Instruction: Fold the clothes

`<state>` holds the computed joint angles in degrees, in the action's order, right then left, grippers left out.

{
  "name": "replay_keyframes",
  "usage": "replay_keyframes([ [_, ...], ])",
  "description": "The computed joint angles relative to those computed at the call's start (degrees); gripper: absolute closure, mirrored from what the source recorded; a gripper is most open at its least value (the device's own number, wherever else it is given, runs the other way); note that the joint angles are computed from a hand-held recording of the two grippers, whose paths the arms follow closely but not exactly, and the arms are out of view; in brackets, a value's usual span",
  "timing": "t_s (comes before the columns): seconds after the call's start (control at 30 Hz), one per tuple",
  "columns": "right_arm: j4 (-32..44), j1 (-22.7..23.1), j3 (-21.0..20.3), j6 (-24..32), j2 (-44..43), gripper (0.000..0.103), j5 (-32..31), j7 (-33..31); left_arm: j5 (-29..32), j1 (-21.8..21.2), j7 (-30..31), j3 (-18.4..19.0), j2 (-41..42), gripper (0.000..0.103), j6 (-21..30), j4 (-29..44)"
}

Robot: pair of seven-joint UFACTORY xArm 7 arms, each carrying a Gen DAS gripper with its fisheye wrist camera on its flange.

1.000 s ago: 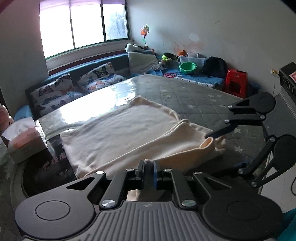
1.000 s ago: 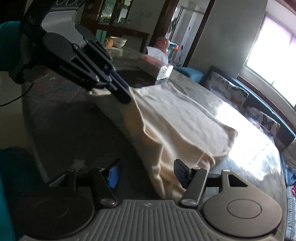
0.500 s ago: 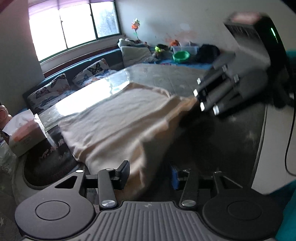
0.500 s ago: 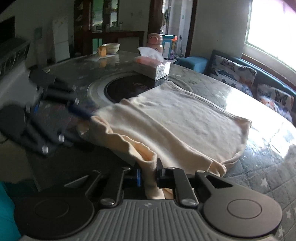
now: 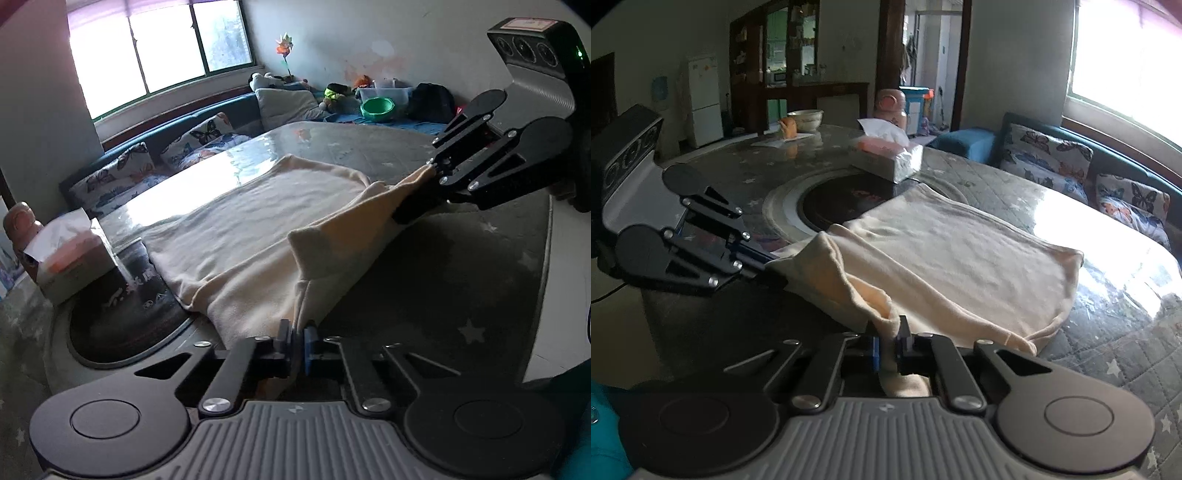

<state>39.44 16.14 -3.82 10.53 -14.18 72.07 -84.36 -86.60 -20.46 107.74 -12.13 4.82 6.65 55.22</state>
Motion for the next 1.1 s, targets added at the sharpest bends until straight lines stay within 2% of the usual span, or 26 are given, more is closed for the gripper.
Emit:
replay_keyframes([
  [0.1, -1.86, 0.51, -0.12, 0.47, -3.16, 0.097, 0.78, -1.25, 0.11, -0.09, -0.92, 0.23, -3.72, 0.098, 1.41, -3.02],
  [0.2, -5.52, 0.54, -0.25, 2.57, -9.18, 0.097, -3.04, 1.85, 1.15, -0.49, -3.65, 1.20, -9.22, 0.098, 4.13, -7.46],
  [0.27, -8.63, -1.18, 0.71, 6.01, -14.42, 0.097, -9.95, 8.31, 3.48, -1.04, -7.39, 2.02, -14.15, 0.098, 6.09, -11.45],
  [0.4, -12.68, -5.96, 2.33, 17.62, -25.52, 0.097, -23.46, 21.52, 11.11, -2.72, -16.85, 3.97, -24.79, 0.098, 9.61, -19.35],
  [0.47, -12.52, -6.96, 2.03, 21.85, -27.73, 0.097, -27.81, 25.97, 13.55, -3.76, -19.38, 4.64, -27.40, 0.098, 10.06, -20.96],
  [0.53, -11.51, -6.98, 1.15, 23.47, -27.55, 0.097, -30.85, 28.45, 13.72, -5.43, -18.73, 5.90, -27.27, 0.098, 9.46, -20.67],
  [0.7, -7.25, -3.74, -3.60, 20.80, -22.34, 0.097, -33.24, 30.42, 9.87, -8.69, -14.22, 8.98, -20.47, 0.098, 7.40, -13.95],
  [0.83, -1.60, -1.23, -7.01, 16.99, -14.63, 0.097, -33.65, 30.19, 5.06, -7.36, -7.59, 7.53, -12.47, 0.098, 5.45, -5.23],
  [1.0, 7.69, -0.85, -8.68, 13.14, -1.73, 0.097, -29.17, 25.98, 5.58, -4.46, -7.87, 3.59, 1.08, 0.098, 0.48, 7.87],
  [1.1, 14.20, -2.56, -8.01, 11.36, 8.25, 0.095, -25.54, 25.80, 11.89, -4.38, -13.57, 2.50, 9.78, 0.095, -3.71, 14.87],
])
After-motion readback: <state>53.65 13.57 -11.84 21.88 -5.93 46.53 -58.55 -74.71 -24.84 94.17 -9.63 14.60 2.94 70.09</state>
